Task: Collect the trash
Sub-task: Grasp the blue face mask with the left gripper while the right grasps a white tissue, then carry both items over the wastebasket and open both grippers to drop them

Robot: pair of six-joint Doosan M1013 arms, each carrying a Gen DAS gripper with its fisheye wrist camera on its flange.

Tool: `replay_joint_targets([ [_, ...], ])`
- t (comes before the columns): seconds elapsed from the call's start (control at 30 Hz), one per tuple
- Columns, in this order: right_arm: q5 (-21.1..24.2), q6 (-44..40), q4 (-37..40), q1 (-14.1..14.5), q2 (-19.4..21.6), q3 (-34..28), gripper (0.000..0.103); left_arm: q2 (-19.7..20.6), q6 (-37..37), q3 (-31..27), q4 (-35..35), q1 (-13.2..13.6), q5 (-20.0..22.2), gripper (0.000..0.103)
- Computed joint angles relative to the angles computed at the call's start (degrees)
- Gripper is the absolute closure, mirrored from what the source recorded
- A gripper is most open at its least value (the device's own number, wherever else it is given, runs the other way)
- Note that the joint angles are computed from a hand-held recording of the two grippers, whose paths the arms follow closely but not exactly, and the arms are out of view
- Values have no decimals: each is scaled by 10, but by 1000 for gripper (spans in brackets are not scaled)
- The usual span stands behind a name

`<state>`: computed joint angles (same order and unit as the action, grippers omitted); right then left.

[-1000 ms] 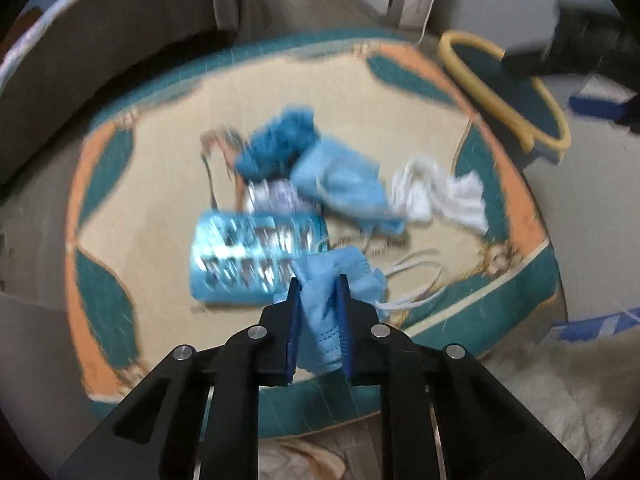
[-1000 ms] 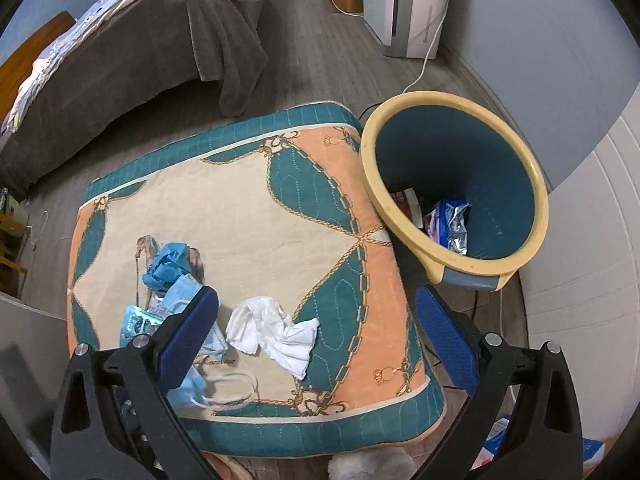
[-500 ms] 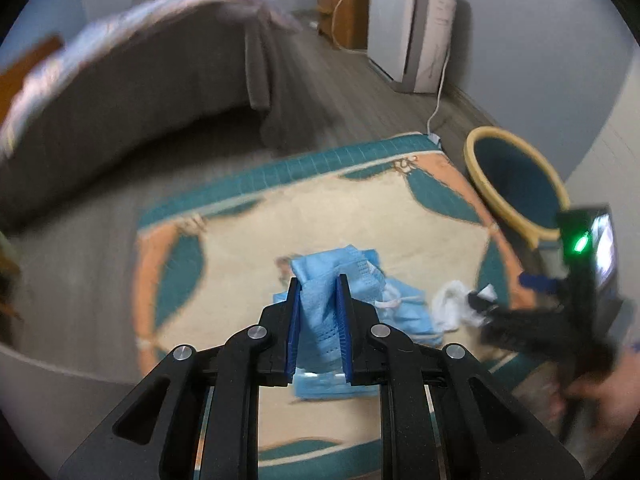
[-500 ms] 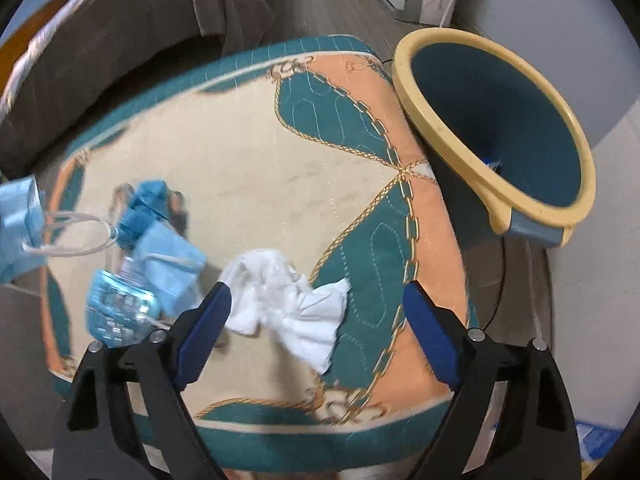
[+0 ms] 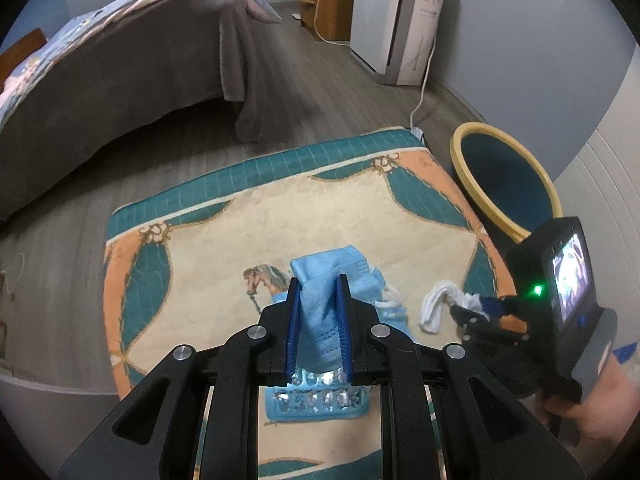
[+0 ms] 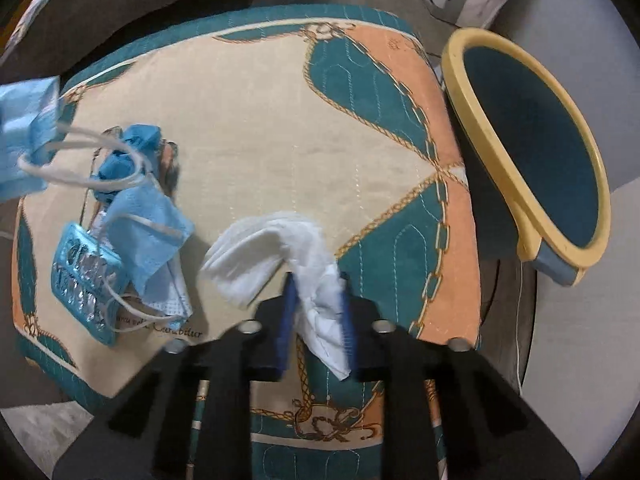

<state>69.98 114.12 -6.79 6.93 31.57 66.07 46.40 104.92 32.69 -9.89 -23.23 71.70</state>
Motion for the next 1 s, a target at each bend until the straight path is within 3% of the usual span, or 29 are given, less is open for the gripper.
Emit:
replay_joint_targets([
  [0.3,-44,48,-33,-2,-29,18,91,-7,5,7,-2,-7,-22,85],
  [0.57,-76,55,-19,-27,-53,1,91,-3,14,-7,-13,-13,-36,85],
  [1.0,-107,35,-58,-66,-63,-42,91,31,7,-89,-64,-24,-41,85],
])
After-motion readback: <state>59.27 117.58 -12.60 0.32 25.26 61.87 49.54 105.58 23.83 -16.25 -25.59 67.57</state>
